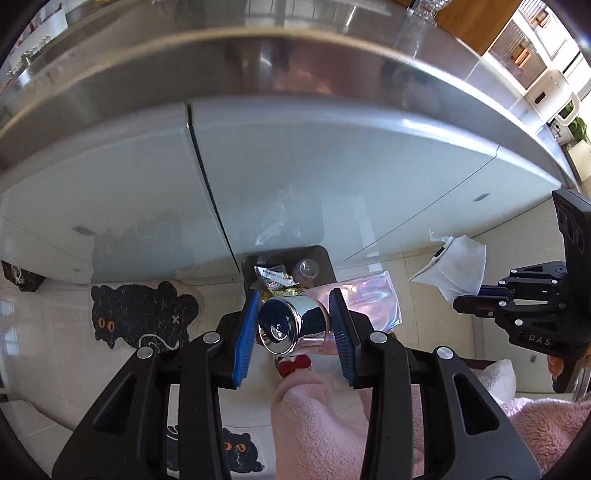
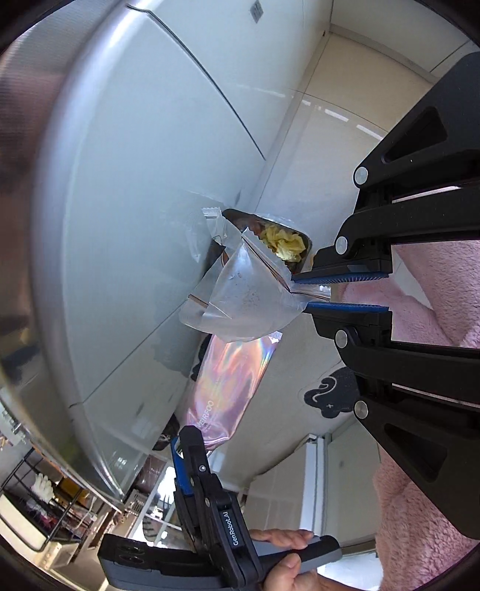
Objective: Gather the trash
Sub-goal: 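Carry the tube and clear bag down toward the black bin, then open both tools over the black bin to drop the tube and bag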
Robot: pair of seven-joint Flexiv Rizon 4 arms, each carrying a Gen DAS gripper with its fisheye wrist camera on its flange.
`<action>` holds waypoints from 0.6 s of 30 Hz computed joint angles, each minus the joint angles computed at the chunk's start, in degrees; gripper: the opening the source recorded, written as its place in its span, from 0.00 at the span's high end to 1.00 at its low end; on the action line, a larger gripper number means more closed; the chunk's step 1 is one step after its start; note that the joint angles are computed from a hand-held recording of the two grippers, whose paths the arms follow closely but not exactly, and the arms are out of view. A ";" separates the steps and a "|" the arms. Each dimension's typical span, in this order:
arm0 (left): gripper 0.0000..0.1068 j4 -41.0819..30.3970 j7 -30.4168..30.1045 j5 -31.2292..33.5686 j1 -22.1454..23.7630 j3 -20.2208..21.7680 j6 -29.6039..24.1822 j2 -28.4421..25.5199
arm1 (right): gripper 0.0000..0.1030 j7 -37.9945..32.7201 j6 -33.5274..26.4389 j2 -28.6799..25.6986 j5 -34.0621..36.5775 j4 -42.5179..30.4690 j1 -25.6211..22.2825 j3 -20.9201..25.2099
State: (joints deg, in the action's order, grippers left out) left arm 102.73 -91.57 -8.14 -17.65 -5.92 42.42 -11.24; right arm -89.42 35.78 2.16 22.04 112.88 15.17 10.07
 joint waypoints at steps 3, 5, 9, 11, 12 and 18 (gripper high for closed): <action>0.66 0.65 -0.02 0.58 -0.10 -0.04 1.78 -2.92 | 0.90 1.49 1.21 -3.51 -0.13 0.56 0.67 0.49; 0.66 0.39 -0.79 1.41 -0.32 0.16 2.35 -5.05 | 0.90 1.95 2.53 -5.56 -0.14 1.17 0.74 0.83; 0.66 -0.72 -2.51 3.44 -0.80 0.89 3.50 -9.06 | 0.90 3.86 4.54 -10.41 -1.10 1.19 0.92 1.50; 0.66 -1.57 -3.46 4.10 -0.92 1.28 3.83 -10.99 | 0.90 4.57 4.97 -12.86 -1.08 0.77 0.69 1.83; 0.66 -1.89 -3.78 4.14 -0.93 1.34 4.05 -11.96 | 0.90 4.98 5.28 -14.05 -1.13 0.52 0.62 2.03; 0.65 -4.79 -5.81 5.14 -1.63 1.94 3.43 -17.15 | 0.90 5.87 6.20 -20.02 -2.20 -0.95 -0.71 2.78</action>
State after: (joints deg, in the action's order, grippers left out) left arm 97.94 -97.38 -3.00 -19.29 -3.97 45.85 -28.39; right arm -83.56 41.98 -17.87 19.84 111.93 14.47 12.84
